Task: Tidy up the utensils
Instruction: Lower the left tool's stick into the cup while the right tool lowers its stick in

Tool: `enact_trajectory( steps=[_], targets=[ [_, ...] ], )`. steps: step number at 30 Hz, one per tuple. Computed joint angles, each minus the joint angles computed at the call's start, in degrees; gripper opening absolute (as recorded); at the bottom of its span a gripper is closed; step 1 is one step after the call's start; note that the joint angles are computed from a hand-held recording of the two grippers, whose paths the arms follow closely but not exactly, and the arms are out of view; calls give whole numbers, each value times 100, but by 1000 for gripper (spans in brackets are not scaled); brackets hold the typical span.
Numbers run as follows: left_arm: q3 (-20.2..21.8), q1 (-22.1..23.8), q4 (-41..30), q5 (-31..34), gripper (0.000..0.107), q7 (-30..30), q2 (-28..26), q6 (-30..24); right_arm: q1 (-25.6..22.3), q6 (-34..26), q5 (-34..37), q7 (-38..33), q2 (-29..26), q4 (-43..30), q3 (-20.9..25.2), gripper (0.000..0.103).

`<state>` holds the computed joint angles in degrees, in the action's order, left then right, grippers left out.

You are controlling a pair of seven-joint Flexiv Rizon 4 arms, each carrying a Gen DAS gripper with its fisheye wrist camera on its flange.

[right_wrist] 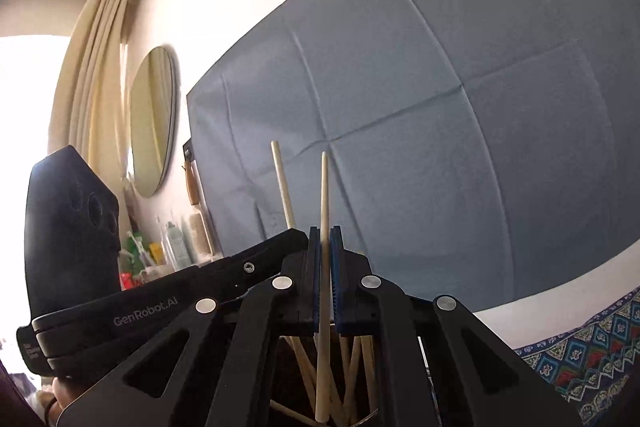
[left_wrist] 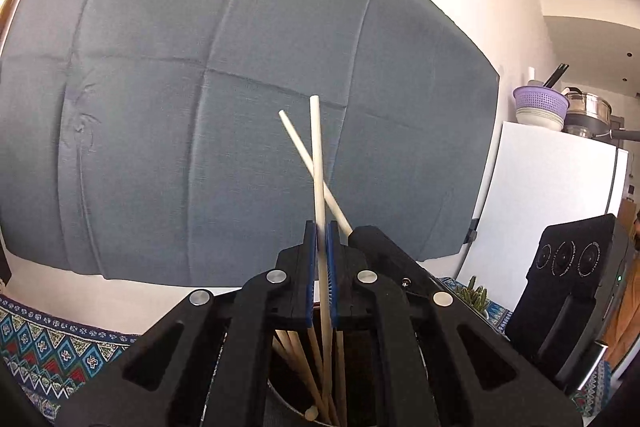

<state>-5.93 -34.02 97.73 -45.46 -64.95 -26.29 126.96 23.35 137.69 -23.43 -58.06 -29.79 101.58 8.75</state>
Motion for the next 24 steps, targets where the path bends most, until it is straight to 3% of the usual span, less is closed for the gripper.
enact_trajectory(
  steps=[8,17,24],
  targets=[
    [-47,-4,207,-206,6,166,120,212,-67,315,-273,221,-149,40,40,5],
    [-98,3,346,-247,6,158,224,273,-162,230,-344,-177,227,657,-21,5],
    [-115,-118,513,-496,6,309,396,358,-246,-167,-413,-635,663,1111,-22,5]
  ],
)
